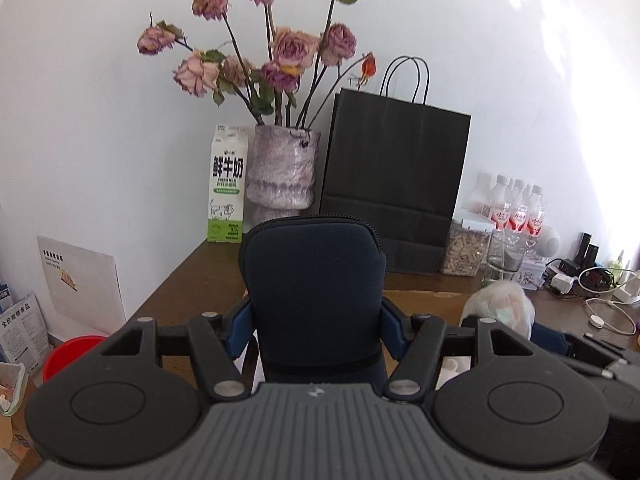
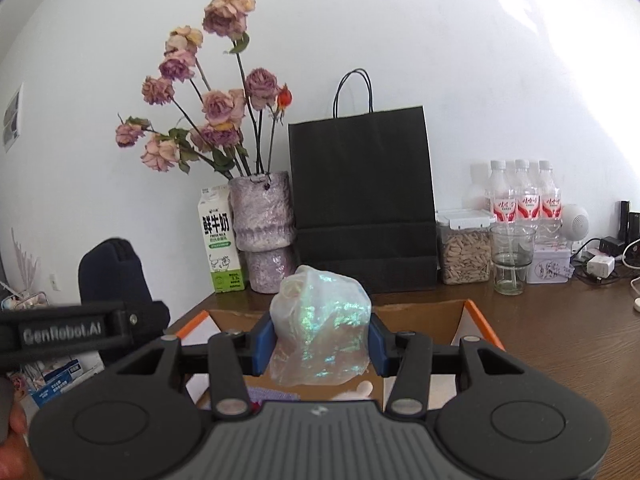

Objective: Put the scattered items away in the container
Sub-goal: 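Carry navy case and plastic bag into the box and open both tools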

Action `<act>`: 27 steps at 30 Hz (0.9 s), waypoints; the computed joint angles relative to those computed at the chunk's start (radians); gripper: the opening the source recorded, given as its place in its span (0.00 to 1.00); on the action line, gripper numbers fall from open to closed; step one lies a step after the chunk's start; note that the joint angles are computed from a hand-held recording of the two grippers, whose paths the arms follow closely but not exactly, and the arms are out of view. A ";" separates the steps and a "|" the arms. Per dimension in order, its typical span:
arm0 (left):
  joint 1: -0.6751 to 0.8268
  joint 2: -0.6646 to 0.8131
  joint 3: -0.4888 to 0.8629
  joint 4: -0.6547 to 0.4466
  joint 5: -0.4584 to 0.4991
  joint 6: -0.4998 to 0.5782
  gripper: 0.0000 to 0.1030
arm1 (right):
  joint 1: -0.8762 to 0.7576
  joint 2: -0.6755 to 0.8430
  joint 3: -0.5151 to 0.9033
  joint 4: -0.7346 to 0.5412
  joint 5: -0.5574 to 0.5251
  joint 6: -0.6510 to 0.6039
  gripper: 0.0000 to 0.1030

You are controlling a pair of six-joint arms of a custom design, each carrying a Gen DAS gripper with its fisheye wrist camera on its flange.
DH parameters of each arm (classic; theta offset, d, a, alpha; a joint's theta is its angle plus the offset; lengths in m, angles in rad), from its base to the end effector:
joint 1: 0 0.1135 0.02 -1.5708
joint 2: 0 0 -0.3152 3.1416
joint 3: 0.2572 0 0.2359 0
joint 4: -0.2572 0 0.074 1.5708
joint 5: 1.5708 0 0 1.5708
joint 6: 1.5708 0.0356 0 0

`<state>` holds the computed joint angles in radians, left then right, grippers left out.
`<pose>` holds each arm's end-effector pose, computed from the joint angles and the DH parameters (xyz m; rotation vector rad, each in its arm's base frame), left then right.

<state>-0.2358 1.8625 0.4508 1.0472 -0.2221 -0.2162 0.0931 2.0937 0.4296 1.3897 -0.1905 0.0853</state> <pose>0.3009 -0.0642 0.1609 -0.1287 1.9226 -0.0877 0.3188 0.0365 0.1243 -0.1407 1.8453 0.3002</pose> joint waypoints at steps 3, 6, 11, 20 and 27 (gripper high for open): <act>0.012 0.039 0.025 -0.029 0.022 0.017 0.62 | 0.009 0.041 0.043 -0.067 0.012 -0.045 0.45; 0.034 0.042 0.035 -0.062 0.072 0.009 0.62 | 0.005 0.053 0.066 -0.112 -0.002 -0.034 0.45; 0.021 0.046 0.034 -0.062 0.060 0.022 0.62 | 0.017 0.067 0.056 -0.085 0.016 -0.045 0.45; -0.024 0.103 0.068 -0.026 -0.077 0.046 1.00 | 0.043 0.094 0.084 -0.110 0.047 -0.121 0.83; -0.037 0.133 0.025 0.098 -0.165 0.059 1.00 | 0.085 0.113 0.042 -0.006 0.143 -0.179 1.00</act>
<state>-0.2732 1.9959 0.4762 1.1449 -0.3873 -0.1570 0.1779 2.2065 0.4712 1.3834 -0.0473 -0.0935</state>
